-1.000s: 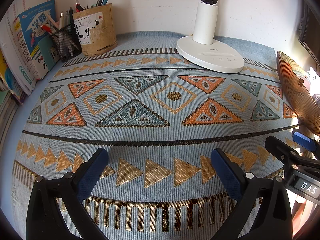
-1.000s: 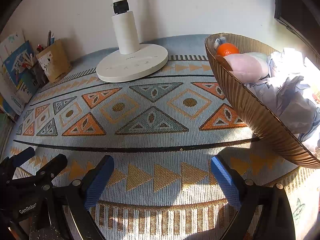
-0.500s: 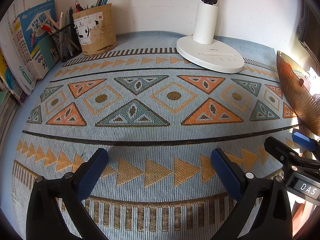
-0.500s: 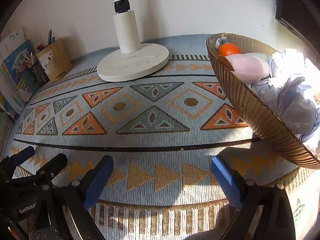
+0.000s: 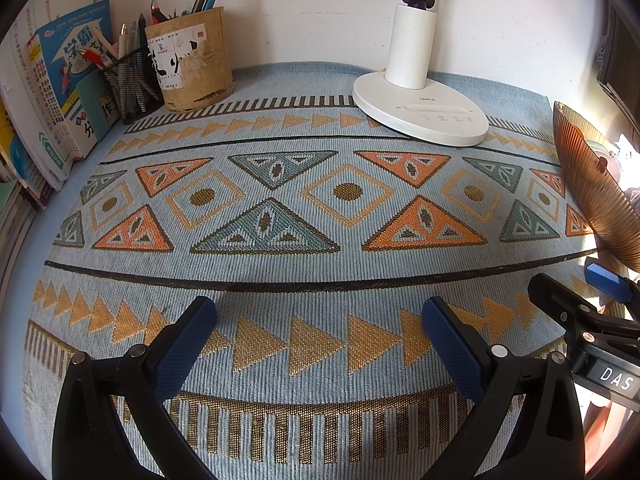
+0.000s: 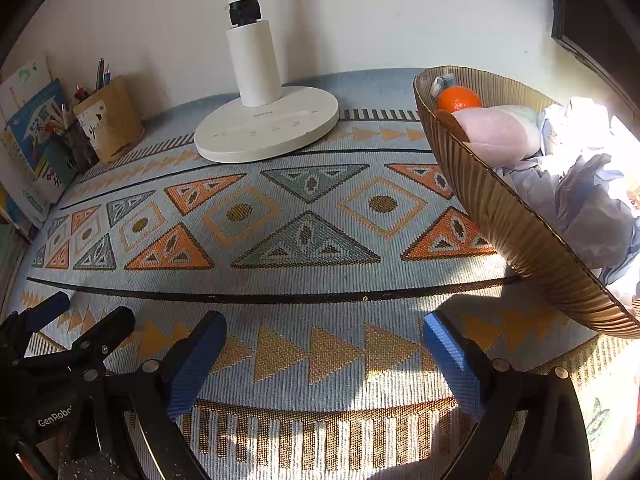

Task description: Organize objects

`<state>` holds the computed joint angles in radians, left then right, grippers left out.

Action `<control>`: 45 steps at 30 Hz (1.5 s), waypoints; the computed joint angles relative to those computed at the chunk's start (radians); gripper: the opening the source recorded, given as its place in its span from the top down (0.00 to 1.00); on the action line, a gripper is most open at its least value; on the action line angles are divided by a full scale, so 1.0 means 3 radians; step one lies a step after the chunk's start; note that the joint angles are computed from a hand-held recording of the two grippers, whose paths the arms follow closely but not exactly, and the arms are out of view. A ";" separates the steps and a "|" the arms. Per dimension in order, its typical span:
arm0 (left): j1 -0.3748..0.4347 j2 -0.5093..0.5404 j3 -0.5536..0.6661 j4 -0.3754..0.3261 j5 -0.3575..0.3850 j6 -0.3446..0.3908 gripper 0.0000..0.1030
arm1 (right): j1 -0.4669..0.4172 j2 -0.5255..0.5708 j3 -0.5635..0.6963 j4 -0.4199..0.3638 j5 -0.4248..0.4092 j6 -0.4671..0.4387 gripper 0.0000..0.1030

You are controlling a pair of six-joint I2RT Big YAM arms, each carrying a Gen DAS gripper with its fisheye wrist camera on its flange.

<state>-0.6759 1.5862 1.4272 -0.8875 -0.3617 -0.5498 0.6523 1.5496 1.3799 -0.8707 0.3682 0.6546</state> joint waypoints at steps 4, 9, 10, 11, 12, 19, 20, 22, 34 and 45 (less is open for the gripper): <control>0.0001 0.0001 0.0002 -0.0001 0.0000 0.0001 0.00 | 0.0000 0.0000 0.0001 -0.0001 -0.0001 0.0000 0.04; -0.0002 0.0002 0.0005 -0.0004 -0.0001 -0.0003 0.00 | -0.0001 -0.0002 -0.0001 -0.0003 -0.0001 -0.0001 0.04; -0.0004 0.0002 0.0006 -0.0005 -0.0002 -0.0004 0.00 | -0.0001 -0.0002 -0.0001 -0.0003 -0.0001 -0.0001 0.04; -0.0002 0.0003 0.0007 -0.0004 -0.0002 -0.0003 0.00 | -0.0002 -0.0004 -0.0002 -0.0003 -0.0001 -0.0002 0.04; -0.0003 0.0003 0.0007 -0.0005 -0.0002 -0.0003 0.00 | -0.0002 -0.0004 -0.0002 -0.0003 -0.0001 -0.0002 0.04; -0.0001 0.0004 0.0007 -0.0004 -0.0001 -0.0002 0.00 | -0.0003 -0.0003 0.0000 -0.0007 -0.0002 -0.0003 0.04; -0.0001 0.0004 0.0007 -0.0004 -0.0001 -0.0002 0.00 | -0.0003 -0.0003 0.0000 -0.0007 -0.0002 -0.0003 0.04; 0.0000 0.0006 0.0011 -0.0010 -0.0005 -0.0007 0.00 | -0.0004 -0.0003 0.0001 -0.0006 -0.0003 -0.0004 0.04; 0.0019 0.0001 0.0002 0.0006 0.0005 -0.0020 0.00 | 0.0010 0.0008 0.0006 -0.0020 0.0007 -0.0004 0.03; 0.0039 0.0041 0.0053 -0.0006 0.0008 -0.0007 0.00 | 0.0016 0.0014 0.0007 -0.0016 -0.0001 -0.0004 0.02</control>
<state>-0.6641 1.5985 1.4432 -0.8893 -0.3592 -0.5520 0.6570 1.5539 1.3821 -0.8754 0.3678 0.6535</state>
